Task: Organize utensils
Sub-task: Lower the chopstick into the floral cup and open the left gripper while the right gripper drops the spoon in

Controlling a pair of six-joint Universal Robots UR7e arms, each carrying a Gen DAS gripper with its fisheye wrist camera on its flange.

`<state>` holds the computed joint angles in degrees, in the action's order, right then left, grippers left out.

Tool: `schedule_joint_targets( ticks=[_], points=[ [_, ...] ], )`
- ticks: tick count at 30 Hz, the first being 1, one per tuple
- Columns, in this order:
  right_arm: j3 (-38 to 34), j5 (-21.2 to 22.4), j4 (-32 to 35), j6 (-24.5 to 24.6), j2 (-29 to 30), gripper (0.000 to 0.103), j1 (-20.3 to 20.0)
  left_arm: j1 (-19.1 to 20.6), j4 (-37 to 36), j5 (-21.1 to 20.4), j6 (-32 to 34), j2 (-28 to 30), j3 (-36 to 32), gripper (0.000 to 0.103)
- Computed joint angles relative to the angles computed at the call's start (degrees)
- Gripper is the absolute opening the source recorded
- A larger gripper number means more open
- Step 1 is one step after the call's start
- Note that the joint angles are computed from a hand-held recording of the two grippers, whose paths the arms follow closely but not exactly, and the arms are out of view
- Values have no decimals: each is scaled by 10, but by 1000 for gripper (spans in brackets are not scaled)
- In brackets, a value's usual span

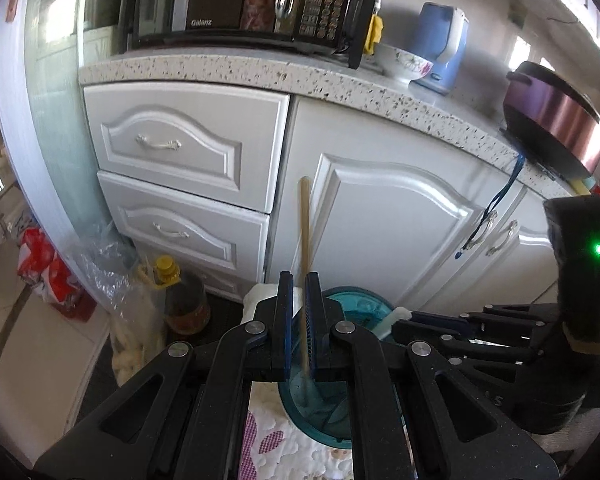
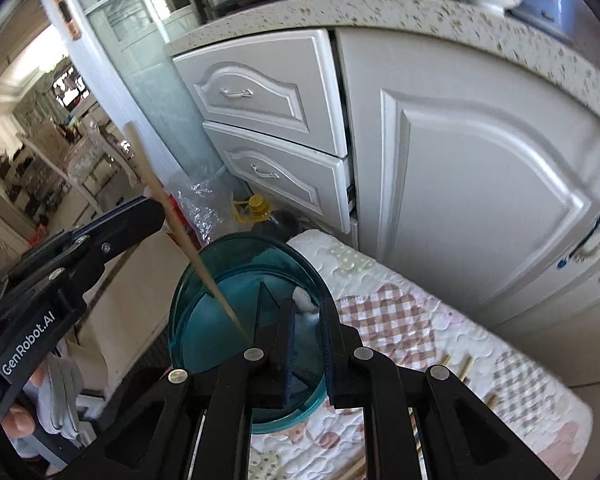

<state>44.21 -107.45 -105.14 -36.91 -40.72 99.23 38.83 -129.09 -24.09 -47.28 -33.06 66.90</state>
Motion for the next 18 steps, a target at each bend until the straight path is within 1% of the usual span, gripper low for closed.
schedule_joint_targets(
  ticks=[1,3,4,5,6,10,11,12,14,18],
  points=[
    [4,4,-1,1,-3,12,-2,0,7,-1,-5,0,-1,5],
    [21,11,-14,-1,-16,21,-3,0,14,1,-14,-1,0,7],
    [28,14,-20,0,-22,30,-3,0,15,2,-16,-2,0,9],
    [37,22,-27,0,-30,31,-5,-1,14,2,-19,-3,2,13],
    [42,27,-31,1,-35,32,-6,-1,14,1,-21,-4,4,16],
    [68,36,-47,9,-61,32,-11,-8,23,2,-32,-9,11,20],
    [80,41,-52,10,-71,32,-13,-11,27,2,-36,-9,11,23],
    [91,44,-58,9,-81,32,-15,-13,27,2,-36,-9,11,25],
    [113,45,-72,8,-97,35,-16,-19,21,-1,-32,-8,14,25],
    [160,51,-110,3,-137,36,-21,-33,28,2,-32,-2,12,30]
  ],
)
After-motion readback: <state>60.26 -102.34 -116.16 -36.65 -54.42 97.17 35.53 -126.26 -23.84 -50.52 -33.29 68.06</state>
